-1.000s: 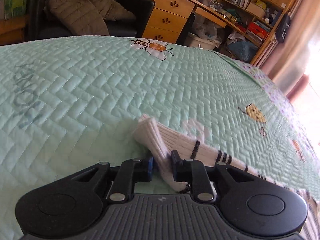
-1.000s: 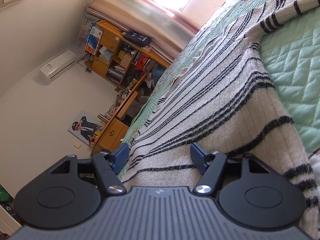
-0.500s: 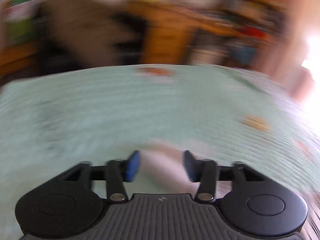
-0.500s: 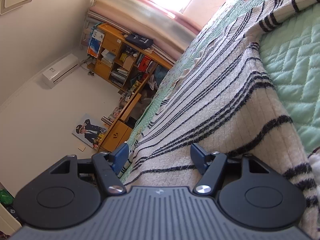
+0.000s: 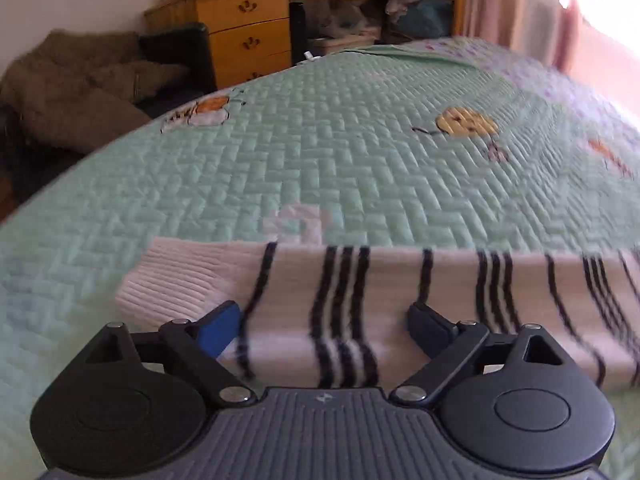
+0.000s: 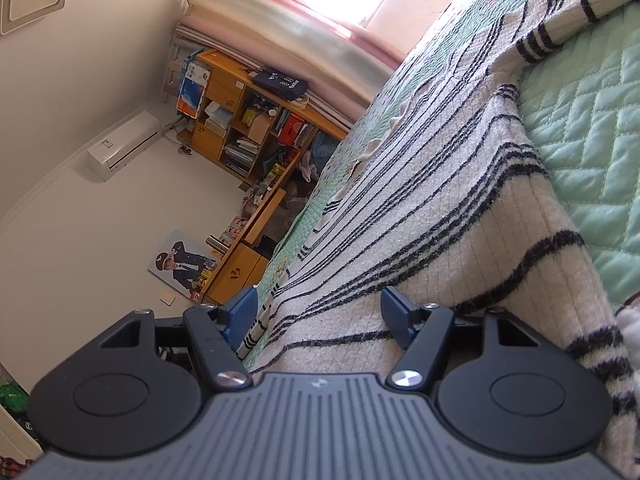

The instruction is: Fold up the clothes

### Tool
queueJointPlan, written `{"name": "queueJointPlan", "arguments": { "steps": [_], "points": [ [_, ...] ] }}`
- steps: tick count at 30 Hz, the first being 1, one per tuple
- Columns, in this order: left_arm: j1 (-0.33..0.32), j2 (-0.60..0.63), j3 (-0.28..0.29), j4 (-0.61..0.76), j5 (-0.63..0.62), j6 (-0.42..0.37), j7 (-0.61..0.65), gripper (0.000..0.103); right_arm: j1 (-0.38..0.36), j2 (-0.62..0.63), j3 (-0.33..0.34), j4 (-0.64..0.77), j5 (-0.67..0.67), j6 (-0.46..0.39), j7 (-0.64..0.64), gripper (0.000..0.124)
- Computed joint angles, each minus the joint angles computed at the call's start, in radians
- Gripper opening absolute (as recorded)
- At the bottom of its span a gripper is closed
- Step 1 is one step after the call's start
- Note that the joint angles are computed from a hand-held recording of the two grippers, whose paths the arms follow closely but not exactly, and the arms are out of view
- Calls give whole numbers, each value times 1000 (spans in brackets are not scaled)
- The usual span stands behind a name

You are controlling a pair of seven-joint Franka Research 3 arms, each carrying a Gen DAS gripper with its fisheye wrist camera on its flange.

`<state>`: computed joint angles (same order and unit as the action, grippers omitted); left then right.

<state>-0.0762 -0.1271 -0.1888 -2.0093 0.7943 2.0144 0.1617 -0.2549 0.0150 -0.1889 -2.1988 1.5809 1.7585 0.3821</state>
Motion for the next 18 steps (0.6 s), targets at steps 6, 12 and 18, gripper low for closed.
{"name": "queueJointPlan", "arguments": {
  "steps": [6, 12, 18],
  "points": [
    [-85, -147, -68, -61, -18, 111, 29, 92, -6, 10, -3, 9, 3, -17, 31, 71],
    [-195, -144, -125, -119, -152, 432, 122, 97, -39, -71, -40, 40, -86, -149, 174, 84],
    [-269, -34, -177, -76, -298, 179, 111, 102, -56, -142, -70, 9, -362, -91, 330, 91]
  ]
}}
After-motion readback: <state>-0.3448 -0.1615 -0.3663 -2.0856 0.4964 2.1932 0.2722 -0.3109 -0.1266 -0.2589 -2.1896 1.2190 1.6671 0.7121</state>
